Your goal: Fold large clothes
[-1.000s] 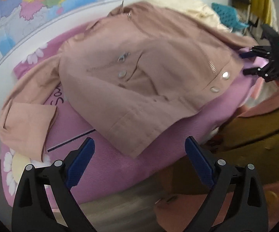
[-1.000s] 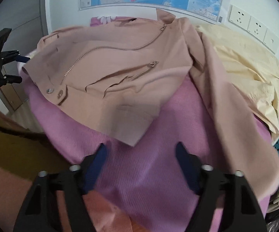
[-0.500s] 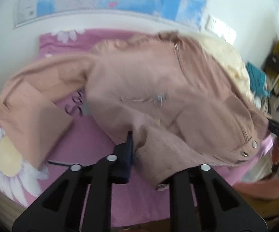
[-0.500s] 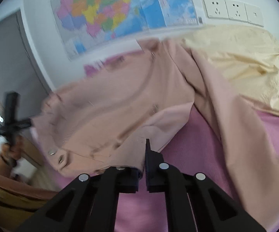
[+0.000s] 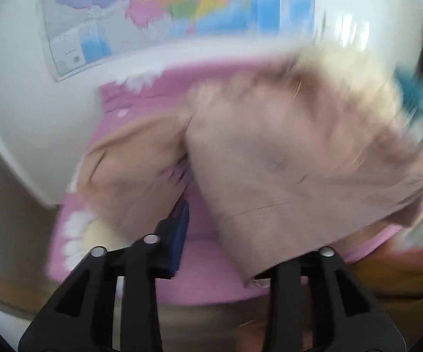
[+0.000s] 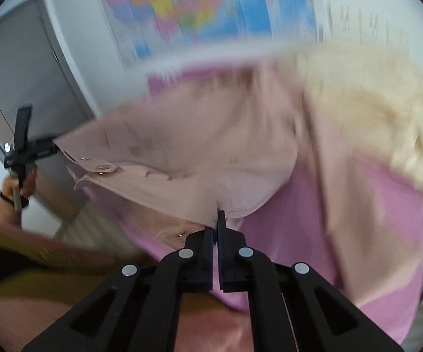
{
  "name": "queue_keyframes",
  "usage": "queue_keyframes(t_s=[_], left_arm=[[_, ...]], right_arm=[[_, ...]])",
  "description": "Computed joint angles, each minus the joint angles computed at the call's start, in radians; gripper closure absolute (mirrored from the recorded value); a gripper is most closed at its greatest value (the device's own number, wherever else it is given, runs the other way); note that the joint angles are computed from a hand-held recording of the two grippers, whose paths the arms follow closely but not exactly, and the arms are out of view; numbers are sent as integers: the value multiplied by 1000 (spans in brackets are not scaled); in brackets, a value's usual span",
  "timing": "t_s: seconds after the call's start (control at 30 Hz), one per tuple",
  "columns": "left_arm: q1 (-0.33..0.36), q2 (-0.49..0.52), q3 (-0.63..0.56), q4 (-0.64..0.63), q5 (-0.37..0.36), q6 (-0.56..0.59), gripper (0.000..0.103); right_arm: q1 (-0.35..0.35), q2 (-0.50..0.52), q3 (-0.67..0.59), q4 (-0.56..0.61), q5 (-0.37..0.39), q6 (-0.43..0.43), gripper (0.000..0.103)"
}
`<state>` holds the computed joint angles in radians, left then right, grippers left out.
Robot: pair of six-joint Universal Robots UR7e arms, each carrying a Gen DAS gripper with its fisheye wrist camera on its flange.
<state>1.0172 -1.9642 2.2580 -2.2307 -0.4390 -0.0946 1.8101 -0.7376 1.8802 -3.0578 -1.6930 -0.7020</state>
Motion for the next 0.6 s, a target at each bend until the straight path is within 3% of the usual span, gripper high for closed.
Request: queue_keyframes(t_s=[0.07,0.17,0.2,0.23,0.27,0.3,0.33,0.4,0.47,0.6], left_arm=[[53,45,-12,120,-5,-38,69],[82,33,7,60,-46,70,67],[78,-11,13,-2,-122,144,63],[63,-65,26,-76,-188,231,52],[45,-108,47,-159,-213,308,42],[12,-155,64,-241,-226,375,23],[2,-177,67,-280,-254,412,15],[-29,-208,65,-372,-306,496,12],[-24,-169,38,-447,-341,555,8],[54,31,-58,-546,-366,602,6]], right_arm=[[-5,33,-32,65,-77,11,92],[-6,43,-42,116,-161,-18,57],[-10,21,-30,124,-146,-45,56],[-17,-7,-18,129,-108,-68,55],[-23,-34,-12,126,-67,-80,51],[-28,-52,-6,116,-33,-88,45],[-35,-70,0,82,17,-94,42],[-38,-58,-29,-3,59,-55,37],[-28,-14,-93,-55,38,-12,37],[9,112,-283,-55,27,34,37]])
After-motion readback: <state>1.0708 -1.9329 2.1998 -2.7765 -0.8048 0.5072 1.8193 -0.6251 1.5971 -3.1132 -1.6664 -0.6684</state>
